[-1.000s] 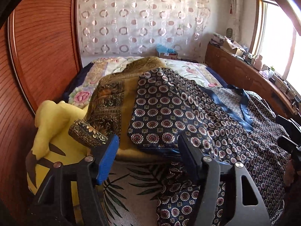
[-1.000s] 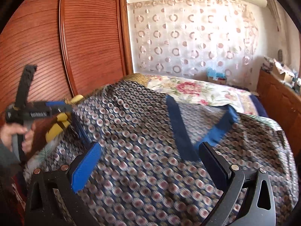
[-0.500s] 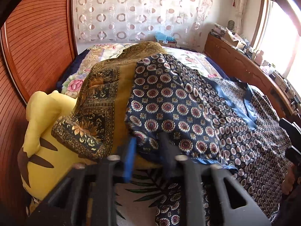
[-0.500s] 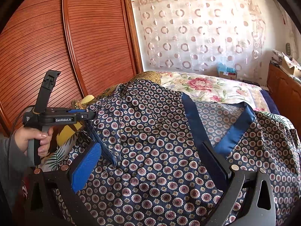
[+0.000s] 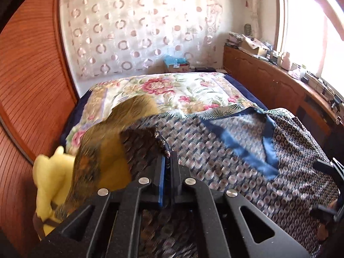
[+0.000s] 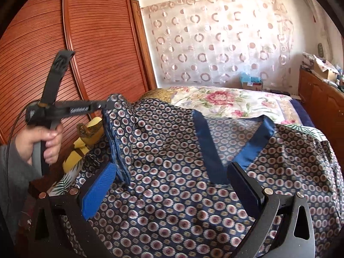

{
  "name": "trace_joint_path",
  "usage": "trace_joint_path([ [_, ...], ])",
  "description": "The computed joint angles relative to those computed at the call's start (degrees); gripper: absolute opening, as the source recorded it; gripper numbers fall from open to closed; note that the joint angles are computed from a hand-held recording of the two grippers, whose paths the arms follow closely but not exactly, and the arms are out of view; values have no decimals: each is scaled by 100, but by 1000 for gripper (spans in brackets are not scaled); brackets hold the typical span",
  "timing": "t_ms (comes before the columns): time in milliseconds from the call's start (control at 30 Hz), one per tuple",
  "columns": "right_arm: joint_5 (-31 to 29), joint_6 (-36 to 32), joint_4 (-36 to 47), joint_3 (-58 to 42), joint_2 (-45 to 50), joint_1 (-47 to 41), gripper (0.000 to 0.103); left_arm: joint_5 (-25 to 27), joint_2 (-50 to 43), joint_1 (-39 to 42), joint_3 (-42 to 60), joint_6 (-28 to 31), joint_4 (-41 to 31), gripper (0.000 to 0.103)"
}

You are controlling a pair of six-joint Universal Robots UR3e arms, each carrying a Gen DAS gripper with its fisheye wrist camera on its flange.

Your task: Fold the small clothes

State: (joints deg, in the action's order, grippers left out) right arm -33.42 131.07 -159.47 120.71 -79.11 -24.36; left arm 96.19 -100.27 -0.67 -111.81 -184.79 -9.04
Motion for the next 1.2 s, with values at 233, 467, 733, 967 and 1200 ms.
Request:
trace_joint_path([
  [233,-32,-205,286,32,-199,-381,103,17,-565,-265,1047,-26,-421,12],
  [467,84,-285,599,-13,-406,-664,103,79,-262,-521,727,8,-129,47],
  [733,8,-334,468,-33,-291,-856,103,54,-155,-850,47,-103,297,80],
  [967,-176,-339,390,-207,-141,-1004,103,60,-676,-1177,-322,-369,726,80],
  [1200,-438,-539,455,-413,56,-1194,103,-3,-1322,-1272,-199,-596,634,80],
])
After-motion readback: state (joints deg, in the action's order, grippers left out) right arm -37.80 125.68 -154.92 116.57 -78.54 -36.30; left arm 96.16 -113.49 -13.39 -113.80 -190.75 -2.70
